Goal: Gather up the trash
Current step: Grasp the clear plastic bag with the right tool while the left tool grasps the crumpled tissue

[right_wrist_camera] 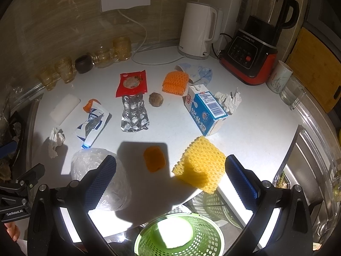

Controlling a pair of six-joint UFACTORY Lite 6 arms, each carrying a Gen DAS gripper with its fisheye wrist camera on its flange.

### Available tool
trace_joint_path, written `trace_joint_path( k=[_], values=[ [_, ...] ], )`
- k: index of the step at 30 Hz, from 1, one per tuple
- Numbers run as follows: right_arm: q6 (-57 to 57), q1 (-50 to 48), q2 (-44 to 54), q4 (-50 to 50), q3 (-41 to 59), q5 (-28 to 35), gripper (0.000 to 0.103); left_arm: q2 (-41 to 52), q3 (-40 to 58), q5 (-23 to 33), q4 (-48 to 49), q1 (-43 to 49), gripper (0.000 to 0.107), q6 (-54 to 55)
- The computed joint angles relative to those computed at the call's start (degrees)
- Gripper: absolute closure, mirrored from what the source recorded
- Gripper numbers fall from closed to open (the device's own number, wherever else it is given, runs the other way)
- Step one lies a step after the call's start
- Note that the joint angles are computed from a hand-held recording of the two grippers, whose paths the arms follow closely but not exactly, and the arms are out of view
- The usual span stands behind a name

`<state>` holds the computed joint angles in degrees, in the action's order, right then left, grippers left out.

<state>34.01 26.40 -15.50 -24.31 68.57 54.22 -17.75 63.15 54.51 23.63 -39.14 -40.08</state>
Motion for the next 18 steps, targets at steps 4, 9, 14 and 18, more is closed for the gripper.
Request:
trace_joint_path(
  k=[4, 9, 14, 18],
  values=[
    [1.0, 0.7, -2.3, 0.6, -3.5, -2.5, 0.002, -2.3, -5.2, -5.3, 0.0, 4.2, 0.012, 3.4],
    [2.2, 2.7, -5.6, 2.6, -10.4, -7.3, 0.002, -3.6, -12.5, -15.2, -8.9, 16.4, 0.012, 16.5],
    [6.0, 7.3, -5.2, 1.0, -14.9, -9.3, 0.002, -0.6, -15.6, -22.2, -20.3, 25.0, 0.012, 31.6],
    [6.2, 7.9, -4.8, 3.8, -17.7, -12.5, 0.002, 4.7, -15.1, -25.0, -22.3, 26.9, 0.012, 33.9]
  ],
)
